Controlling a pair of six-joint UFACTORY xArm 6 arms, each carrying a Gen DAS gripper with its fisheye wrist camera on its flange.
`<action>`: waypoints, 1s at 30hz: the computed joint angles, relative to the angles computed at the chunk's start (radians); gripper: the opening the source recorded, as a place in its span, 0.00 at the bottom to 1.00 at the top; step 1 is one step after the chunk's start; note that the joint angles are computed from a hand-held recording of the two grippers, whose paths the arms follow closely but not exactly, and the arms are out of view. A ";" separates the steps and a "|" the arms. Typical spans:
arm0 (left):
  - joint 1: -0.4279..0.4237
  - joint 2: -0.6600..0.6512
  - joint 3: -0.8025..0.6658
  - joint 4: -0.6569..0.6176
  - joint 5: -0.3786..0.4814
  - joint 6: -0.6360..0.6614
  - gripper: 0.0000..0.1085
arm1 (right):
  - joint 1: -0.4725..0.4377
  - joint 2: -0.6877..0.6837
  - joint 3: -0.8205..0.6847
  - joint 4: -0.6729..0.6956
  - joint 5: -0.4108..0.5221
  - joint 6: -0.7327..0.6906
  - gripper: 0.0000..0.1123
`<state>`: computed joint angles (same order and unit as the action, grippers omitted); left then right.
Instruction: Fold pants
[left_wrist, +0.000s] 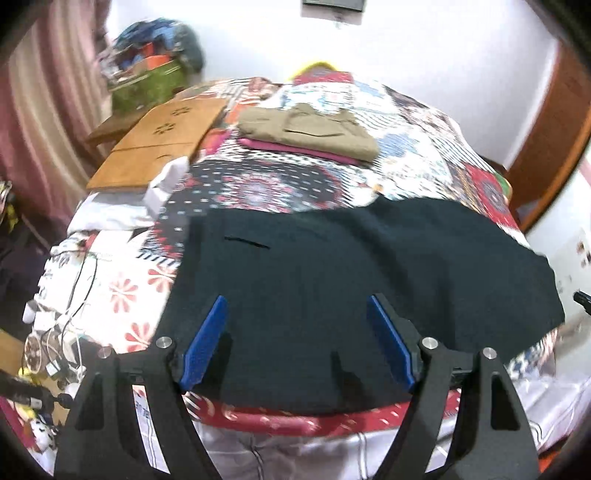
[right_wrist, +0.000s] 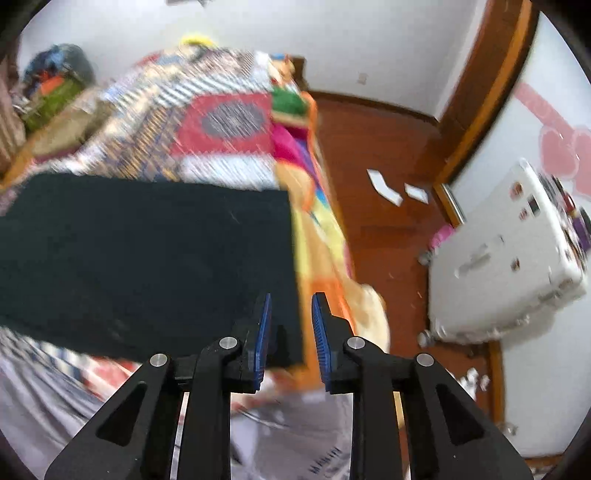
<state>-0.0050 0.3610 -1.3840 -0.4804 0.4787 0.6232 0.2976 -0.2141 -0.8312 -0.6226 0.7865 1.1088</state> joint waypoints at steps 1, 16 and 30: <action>0.005 0.023 -0.029 0.009 0.000 -0.021 0.72 | 0.004 0.027 -0.041 -0.008 -0.025 -0.015 0.18; -0.002 0.267 -0.288 0.117 0.107 -0.121 0.51 | 0.063 0.565 -0.522 0.506 -0.321 -0.595 0.18; 0.057 0.310 -0.296 0.218 0.091 -0.226 0.25 | -0.048 0.334 -0.192 0.239 -0.167 -0.287 0.33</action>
